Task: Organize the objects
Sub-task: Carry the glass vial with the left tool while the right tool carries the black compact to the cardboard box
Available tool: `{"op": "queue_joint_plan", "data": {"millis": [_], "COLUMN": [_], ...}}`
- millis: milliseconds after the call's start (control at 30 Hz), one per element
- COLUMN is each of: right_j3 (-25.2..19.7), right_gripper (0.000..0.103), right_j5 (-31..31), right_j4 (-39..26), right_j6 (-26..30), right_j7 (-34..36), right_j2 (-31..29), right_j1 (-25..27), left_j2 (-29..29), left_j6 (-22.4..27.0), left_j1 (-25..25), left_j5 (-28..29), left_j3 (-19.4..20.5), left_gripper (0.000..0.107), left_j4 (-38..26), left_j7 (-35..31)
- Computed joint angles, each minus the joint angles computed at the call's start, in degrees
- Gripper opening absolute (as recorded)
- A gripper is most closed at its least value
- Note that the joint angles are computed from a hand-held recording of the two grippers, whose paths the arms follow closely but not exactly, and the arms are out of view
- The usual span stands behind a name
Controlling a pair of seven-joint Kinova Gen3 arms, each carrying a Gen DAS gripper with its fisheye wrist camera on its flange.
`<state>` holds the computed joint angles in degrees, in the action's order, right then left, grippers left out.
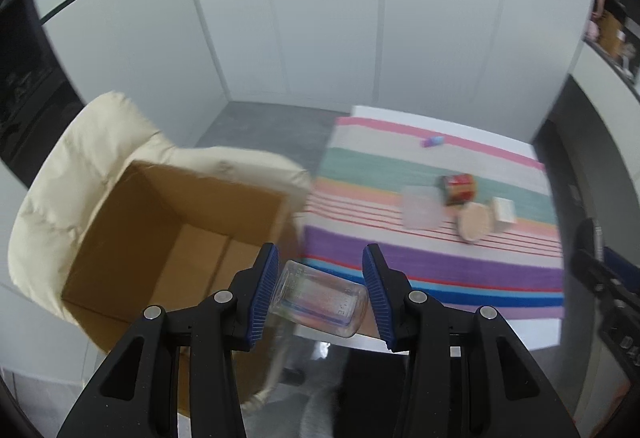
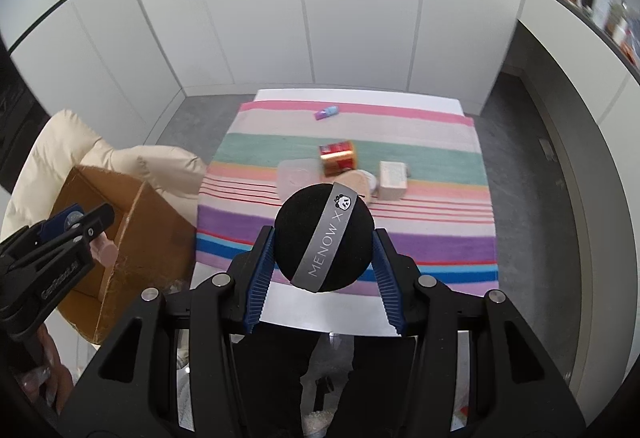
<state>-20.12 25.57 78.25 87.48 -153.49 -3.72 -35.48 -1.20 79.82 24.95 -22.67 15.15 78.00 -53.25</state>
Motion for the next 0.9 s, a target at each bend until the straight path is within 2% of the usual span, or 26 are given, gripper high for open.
{"op": "queue_joint_plan", "data": {"millis": [200,400,667,900], "right_j3": [0.11,2.47,6.07,9.36], "right_gripper": [0.05,0.05,0.05,0.05], "right_j5": [1.65,1.89,0.26,-1.97], "right_j4": [-4.77,-9.15,-15.38,-24.05], "right_j6": [-0.66,-1.68,-3.26,-3.34], "right_j7": [1.87,4.06,7.0,11.61], "right_j2": [5.35,10.34,17.02,24.48], "right_j1": [-3.82,-9.18,-15.19,-19.93], "left_j2": [-1.82,-4.26,-6.98,-8.95], "left_j6": [-0.72,-1.81,-2.72,-4.01], "left_j1": [-4.54,-9.34,-16.04,-22.19], "left_j5": [2.47,3.77,5.37,7.33], "left_j3": [-3.31,-4.95,-7.74,-11.24], "left_gripper": [0.045,0.045,0.045,0.045], "left_j4": [3.8,6.88,10.97,13.23], "left_j7": [-1.84,-4.25,-8.42,-12.77]}}
